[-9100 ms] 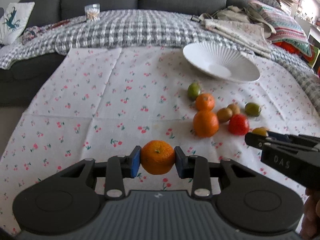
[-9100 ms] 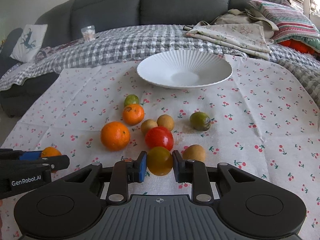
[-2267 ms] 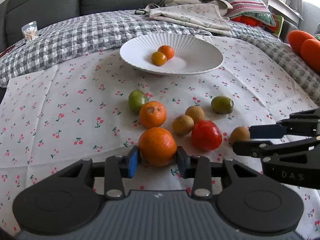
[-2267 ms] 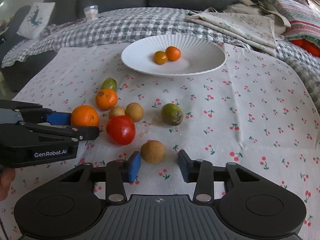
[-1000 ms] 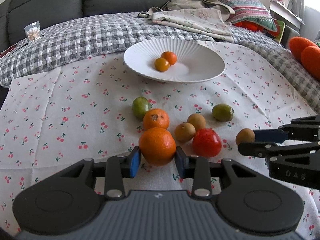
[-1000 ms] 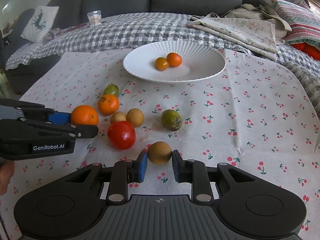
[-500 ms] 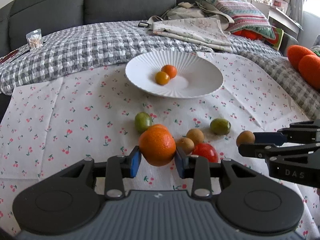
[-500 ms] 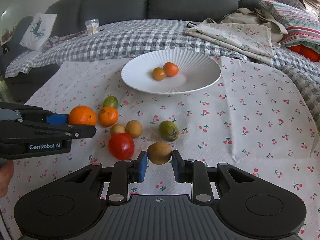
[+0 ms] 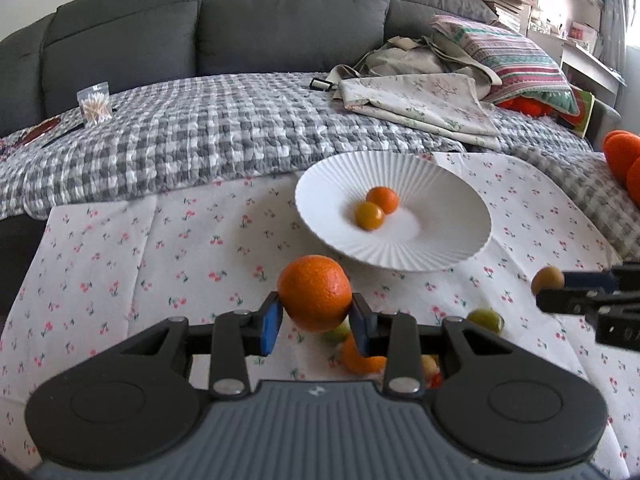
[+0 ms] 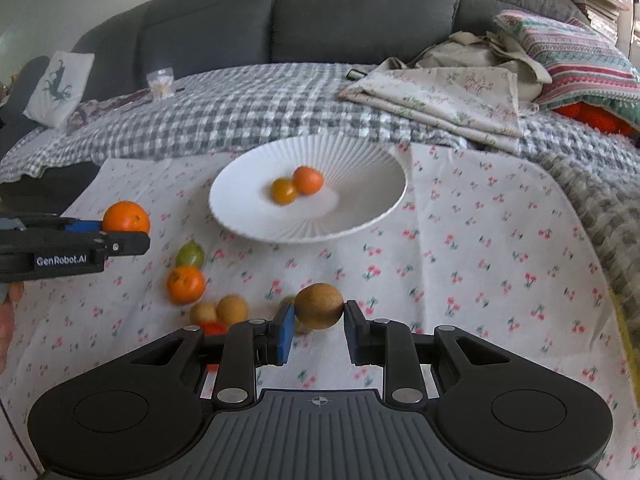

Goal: Organize fruits
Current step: 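Carry both fruits into the white bowl and open both grippers to release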

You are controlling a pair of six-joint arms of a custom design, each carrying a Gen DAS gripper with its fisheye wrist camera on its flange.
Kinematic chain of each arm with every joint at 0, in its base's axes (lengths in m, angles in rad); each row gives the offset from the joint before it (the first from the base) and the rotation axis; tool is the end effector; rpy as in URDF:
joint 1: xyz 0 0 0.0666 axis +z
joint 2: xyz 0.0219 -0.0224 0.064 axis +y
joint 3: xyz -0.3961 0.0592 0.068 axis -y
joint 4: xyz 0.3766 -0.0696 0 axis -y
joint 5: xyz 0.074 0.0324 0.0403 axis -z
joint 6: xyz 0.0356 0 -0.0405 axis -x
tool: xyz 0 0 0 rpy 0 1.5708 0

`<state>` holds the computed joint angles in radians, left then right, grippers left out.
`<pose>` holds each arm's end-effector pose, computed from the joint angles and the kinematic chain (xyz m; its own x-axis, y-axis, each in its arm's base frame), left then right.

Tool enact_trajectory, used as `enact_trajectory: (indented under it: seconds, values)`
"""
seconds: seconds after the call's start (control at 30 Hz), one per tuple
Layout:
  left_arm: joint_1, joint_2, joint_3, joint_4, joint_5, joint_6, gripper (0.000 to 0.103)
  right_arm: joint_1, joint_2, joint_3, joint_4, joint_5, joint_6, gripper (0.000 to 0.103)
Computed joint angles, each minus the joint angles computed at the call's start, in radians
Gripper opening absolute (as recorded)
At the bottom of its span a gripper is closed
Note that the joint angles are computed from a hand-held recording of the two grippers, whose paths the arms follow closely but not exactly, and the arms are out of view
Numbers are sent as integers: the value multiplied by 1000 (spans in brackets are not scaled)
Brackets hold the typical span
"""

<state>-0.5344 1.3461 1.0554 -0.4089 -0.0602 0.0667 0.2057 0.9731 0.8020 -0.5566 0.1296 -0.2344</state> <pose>0.3833 -0.2249 0.3533 -0.5841 0.2684 -0.7660 0.4308 0.9024 -0.0123 0.3023 0.0580 0.3593 -0.6584 0.0979 -0.7462 0.0461 0.9949 0.0898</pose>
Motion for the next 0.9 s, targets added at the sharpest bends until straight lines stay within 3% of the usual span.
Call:
enact_trajectory:
  seconds: [0.43, 0.9]
  values:
    - [-49, 111, 117, 36, 43, -43, 35, -71, 108, 111, 54, -28, 53, 25]
    - [-75, 223, 206, 27, 31, -130, 35, -114, 247, 182, 81, -53, 112, 25]
